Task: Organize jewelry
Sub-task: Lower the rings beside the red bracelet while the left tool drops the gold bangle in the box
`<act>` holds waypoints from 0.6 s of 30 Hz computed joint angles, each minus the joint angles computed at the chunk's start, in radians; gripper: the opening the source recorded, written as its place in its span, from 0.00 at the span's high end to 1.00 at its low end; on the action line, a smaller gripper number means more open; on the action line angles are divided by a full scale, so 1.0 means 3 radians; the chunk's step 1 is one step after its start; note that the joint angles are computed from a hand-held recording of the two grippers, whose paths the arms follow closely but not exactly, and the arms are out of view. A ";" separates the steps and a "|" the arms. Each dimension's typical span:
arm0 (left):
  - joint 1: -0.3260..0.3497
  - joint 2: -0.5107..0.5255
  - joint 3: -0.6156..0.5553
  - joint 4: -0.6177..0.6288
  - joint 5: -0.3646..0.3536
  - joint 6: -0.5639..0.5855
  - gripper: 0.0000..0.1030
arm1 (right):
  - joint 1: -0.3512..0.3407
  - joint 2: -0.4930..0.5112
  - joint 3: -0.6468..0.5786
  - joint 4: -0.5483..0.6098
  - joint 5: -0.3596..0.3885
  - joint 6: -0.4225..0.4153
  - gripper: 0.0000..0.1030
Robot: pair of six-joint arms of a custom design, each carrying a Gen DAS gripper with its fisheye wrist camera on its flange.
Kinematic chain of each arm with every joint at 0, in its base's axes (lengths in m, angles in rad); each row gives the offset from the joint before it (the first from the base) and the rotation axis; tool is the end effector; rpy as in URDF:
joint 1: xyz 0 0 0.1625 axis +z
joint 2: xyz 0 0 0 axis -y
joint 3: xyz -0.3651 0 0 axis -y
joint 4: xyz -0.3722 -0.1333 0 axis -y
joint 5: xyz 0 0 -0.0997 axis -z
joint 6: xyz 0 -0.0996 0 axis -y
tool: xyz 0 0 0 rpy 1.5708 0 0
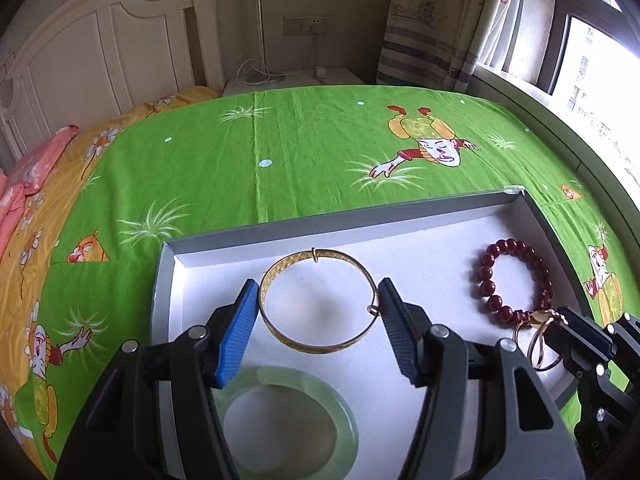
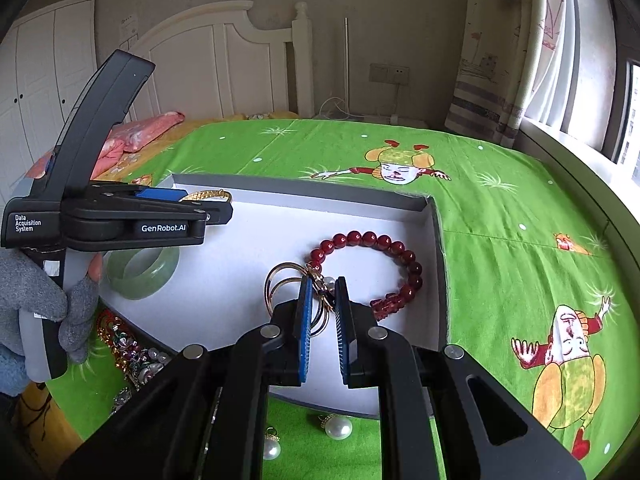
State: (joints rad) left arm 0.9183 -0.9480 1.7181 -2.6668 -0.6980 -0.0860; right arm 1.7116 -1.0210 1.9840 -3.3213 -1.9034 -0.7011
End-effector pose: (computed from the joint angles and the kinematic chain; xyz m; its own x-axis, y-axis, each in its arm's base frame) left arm -0.1948 -0.6001 0.1712 -0.7066 0.1299 -0.6956 0.5164 0.7667 -0.3813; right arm 0.1756 -0.5209 0.1725 -0.6760 -0.3770 0.6331 -0.7003 0.5960 -0.3928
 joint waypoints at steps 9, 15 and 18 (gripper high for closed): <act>-0.0148 -0.0166 0.0414 -0.0689 0.0123 0.0278 0.18 | -0.0109 -0.0136 0.0037 0.0157 0.0236 0.0255 0.74; -0.0368 -0.0566 0.1182 -0.1533 0.0399 0.0338 0.05 | -0.0285 -0.0455 0.0389 -0.0084 0.0683 0.0330 0.74; -0.0419 -0.0755 0.1533 -0.1855 0.0560 0.0264 0.04 | -0.0353 -0.0587 0.0530 -0.0137 0.0771 0.0327 0.73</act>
State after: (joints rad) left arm 0.7927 -1.1745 2.1779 -3.2232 -0.5301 -0.0067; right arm 1.6056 -1.1971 2.1430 -3.3624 -1.6722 -0.6029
